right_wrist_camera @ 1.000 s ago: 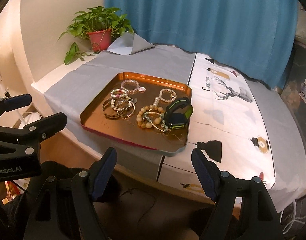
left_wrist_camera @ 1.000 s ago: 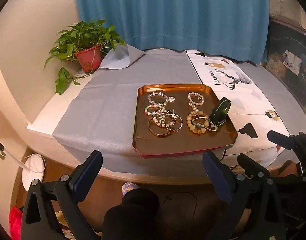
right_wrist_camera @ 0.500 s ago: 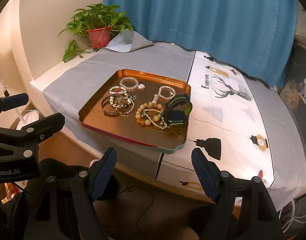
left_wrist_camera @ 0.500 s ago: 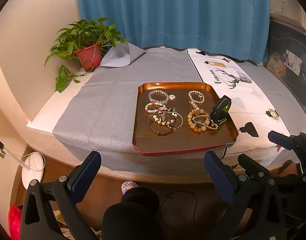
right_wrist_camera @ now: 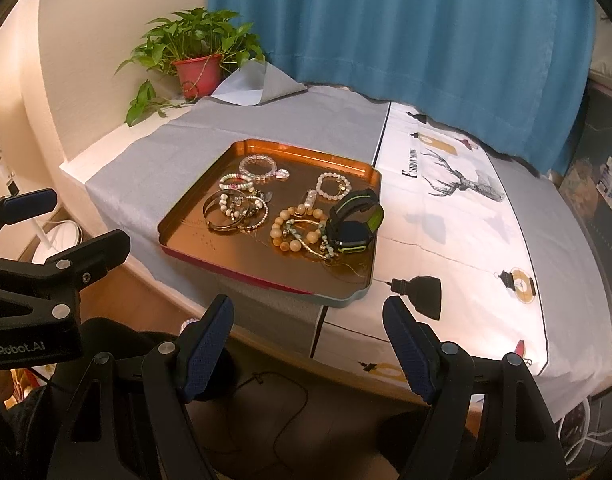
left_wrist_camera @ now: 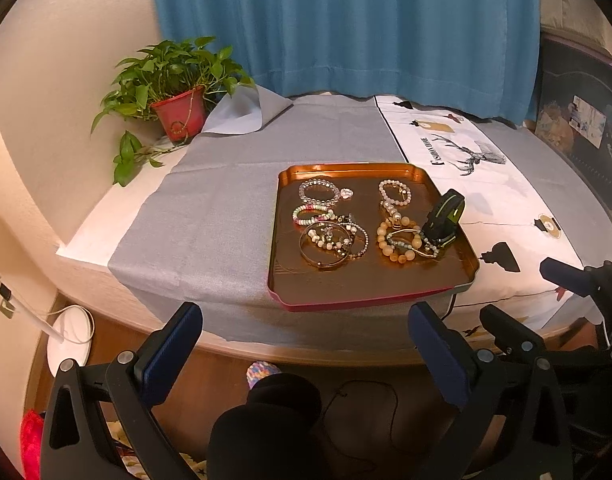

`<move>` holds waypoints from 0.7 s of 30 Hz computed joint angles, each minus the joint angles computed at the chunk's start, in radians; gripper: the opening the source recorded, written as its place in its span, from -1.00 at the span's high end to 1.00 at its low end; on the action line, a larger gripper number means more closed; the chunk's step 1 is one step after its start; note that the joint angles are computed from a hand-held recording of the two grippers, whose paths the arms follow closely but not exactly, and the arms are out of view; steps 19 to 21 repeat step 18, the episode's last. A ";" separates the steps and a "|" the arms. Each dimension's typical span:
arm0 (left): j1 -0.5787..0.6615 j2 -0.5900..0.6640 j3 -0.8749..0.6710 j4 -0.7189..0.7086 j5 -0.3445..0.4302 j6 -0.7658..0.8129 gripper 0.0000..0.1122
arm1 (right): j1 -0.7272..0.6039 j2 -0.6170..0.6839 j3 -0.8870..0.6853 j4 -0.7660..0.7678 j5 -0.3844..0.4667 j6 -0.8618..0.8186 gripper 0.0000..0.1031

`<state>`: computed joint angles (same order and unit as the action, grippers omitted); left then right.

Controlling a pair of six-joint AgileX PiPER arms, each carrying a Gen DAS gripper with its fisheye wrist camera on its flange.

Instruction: Organize jewelry

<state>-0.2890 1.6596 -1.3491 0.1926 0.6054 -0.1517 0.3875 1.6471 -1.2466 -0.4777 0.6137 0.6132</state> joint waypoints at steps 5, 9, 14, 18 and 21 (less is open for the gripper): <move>0.002 -0.001 0.002 0.005 -0.002 0.003 -0.82 | 0.000 -0.001 -0.001 -0.001 0.001 0.001 -0.50; -0.001 0.000 0.000 0.006 0.005 -0.004 -0.82 | 0.000 -0.002 -0.001 -0.001 0.002 0.001 -0.50; 0.012 0.000 0.000 -0.022 0.005 0.022 -0.82 | -0.002 -0.003 0.001 0.005 0.000 -0.008 -0.50; 0.019 0.004 -0.007 -0.030 0.014 0.031 -0.82 | -0.002 -0.003 -0.001 0.007 0.001 -0.008 -0.50; 0.019 0.004 -0.007 -0.030 0.014 0.031 -0.82 | -0.002 -0.003 -0.001 0.007 0.001 -0.008 -0.50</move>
